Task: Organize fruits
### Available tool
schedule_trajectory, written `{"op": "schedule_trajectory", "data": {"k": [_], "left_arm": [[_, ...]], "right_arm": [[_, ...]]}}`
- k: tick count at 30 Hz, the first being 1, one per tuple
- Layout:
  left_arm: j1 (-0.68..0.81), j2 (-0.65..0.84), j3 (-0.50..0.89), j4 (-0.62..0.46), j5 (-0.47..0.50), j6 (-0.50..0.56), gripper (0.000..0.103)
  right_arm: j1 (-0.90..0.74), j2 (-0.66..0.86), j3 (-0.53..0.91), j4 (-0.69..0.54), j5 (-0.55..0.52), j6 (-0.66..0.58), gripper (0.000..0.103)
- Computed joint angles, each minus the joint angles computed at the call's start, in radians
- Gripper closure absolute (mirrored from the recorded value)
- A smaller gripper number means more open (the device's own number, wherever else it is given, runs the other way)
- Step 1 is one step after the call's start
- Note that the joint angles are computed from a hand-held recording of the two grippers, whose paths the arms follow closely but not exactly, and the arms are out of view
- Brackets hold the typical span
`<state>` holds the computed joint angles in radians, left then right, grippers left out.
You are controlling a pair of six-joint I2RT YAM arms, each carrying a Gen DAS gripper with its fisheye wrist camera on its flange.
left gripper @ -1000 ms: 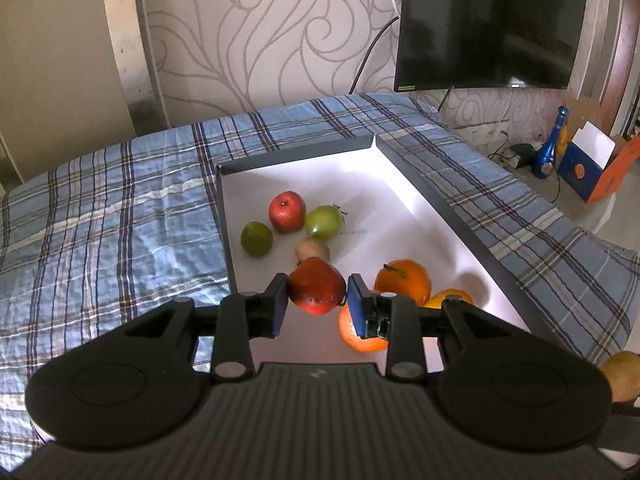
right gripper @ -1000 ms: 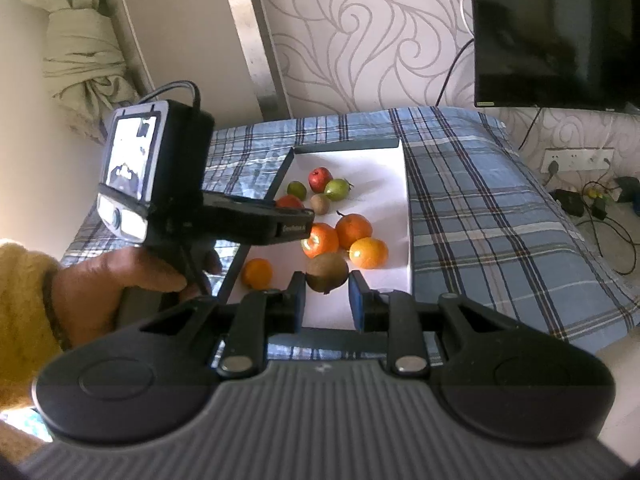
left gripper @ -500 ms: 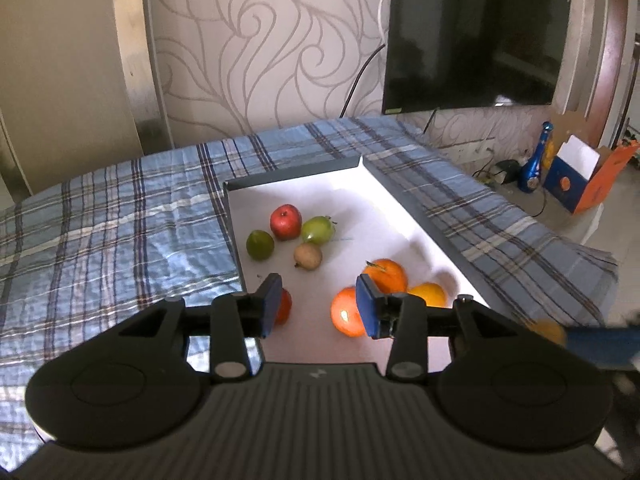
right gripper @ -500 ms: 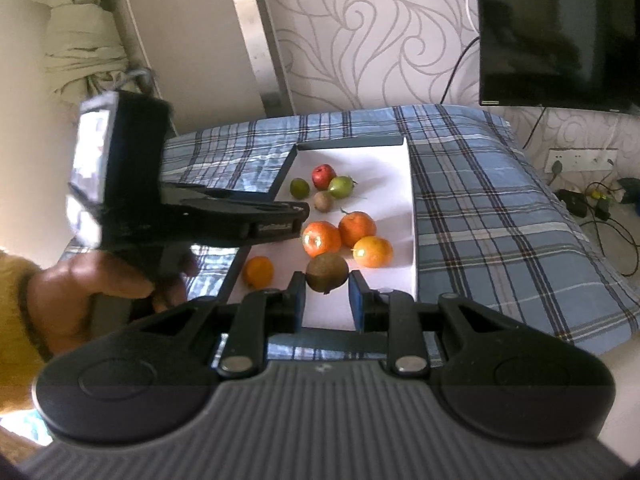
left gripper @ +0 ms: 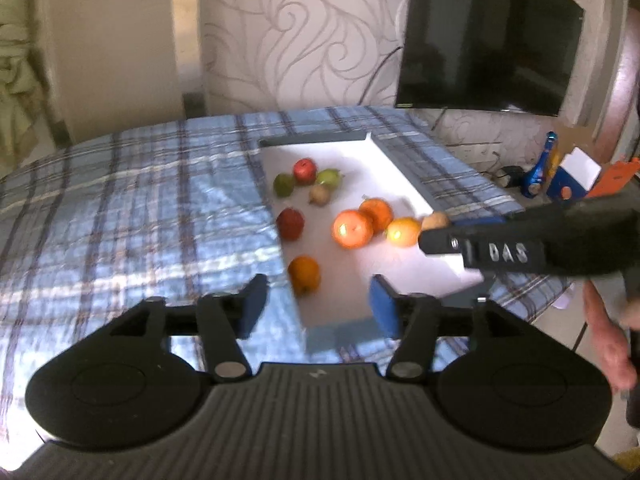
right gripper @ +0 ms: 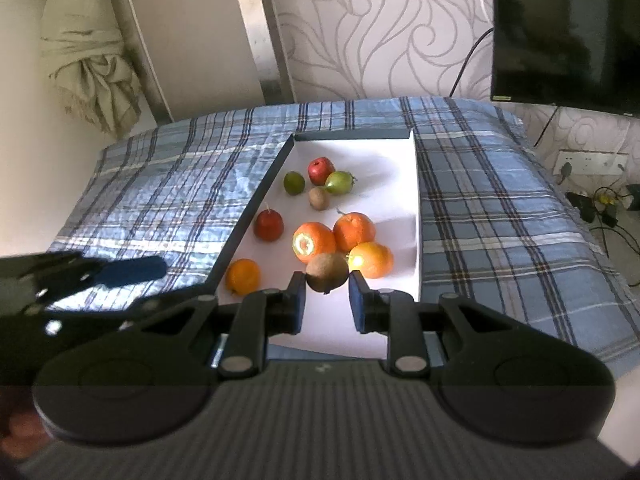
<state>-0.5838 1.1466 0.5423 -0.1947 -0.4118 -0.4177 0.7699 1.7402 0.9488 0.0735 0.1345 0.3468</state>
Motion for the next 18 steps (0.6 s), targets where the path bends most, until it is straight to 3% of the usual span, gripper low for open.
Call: {"op": "schedule_trajectory", "data": {"k": [6,18], "left_arm": [[-0.097,-0.079,-0.020,-0.122,-0.126,-0.095,0.008],[-0.224,-0.174,-0.017,-0.296,-0.205,-0.260,0.000]], "right_arm": [[-0.013,0.055,0.036,0.000,-0.033,-0.037,0.077],[-0.022,0.142,0.114,-0.037,-0.059,-0.076,0.077]]}}
